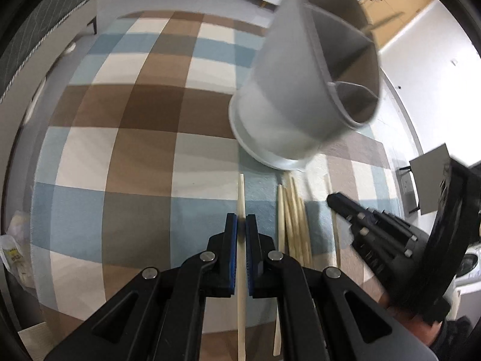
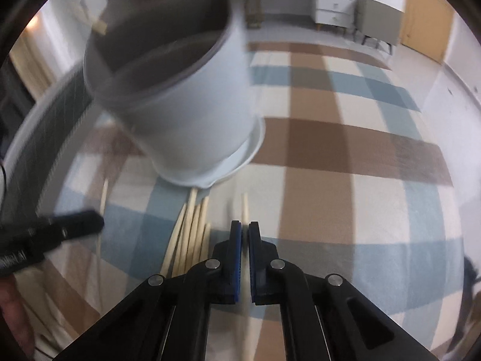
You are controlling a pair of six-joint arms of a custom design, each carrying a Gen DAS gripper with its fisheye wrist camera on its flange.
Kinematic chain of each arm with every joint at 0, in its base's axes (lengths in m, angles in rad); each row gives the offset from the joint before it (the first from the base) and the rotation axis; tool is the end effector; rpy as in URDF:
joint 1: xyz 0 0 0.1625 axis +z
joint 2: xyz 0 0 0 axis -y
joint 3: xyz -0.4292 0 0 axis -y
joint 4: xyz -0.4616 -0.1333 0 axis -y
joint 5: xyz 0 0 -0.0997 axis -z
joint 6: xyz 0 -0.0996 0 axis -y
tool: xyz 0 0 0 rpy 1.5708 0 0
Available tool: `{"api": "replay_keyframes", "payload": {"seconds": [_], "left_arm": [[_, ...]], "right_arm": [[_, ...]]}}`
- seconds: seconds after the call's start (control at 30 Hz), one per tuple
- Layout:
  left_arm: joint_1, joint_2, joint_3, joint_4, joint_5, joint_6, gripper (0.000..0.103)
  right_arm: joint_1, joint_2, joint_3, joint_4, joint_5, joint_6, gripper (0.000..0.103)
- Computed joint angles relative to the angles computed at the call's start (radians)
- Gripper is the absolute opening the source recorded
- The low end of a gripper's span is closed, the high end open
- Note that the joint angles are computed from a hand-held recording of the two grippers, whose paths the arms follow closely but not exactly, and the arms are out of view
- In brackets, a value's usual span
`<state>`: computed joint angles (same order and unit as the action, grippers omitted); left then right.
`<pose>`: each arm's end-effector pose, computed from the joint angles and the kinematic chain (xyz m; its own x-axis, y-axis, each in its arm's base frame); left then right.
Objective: Organize utensils
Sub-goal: 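Grasp a chopstick with the right gripper and lift while the left gripper lifts its chopstick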
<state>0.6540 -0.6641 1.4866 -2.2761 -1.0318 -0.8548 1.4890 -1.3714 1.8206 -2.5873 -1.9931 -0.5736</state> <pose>-0.4760 -0.5972 -0.0078 -0.9061 0.0152 -0.4228 0.1594 0.9380 -0.3078 0.0404 -0.6392 0.3597 -0.7859 -0.2091 0.5819 -0.4257 0.8656 -0.2638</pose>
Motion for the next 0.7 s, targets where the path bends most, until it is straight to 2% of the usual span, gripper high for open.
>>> {"api": "replay_keyframes", "payload": {"seconds": [0.13, 0.37, 0.47, 0.7], "left_arm": [[-0.026, -0.015, 0.021, -0.015, 0.012, 0.025, 0.001], [-0.050, -0.032, 0.044, 0.001, 0.042, -0.013, 0.001], [-0.063, -0.031, 0.037, 0.019, 0.068, -0.010, 0.000], [-0.067, -0.027, 0.006, 0.071, 0.030, -0.021, 0.000]], "right_arm": [[-0.017, -0.064, 0.019, -0.005, 0.117, 0.058, 0.003], [-0.063, -0.177, 0.068, 0.006, 0.334, 0.152, 0.004], [-0.072, -0.206, 0.088, -0.016, 0.370, 0.159, 0.004], [-0.063, -0.248, 0.131, -0.089, 0.415, 0.136, 0.004]]}}
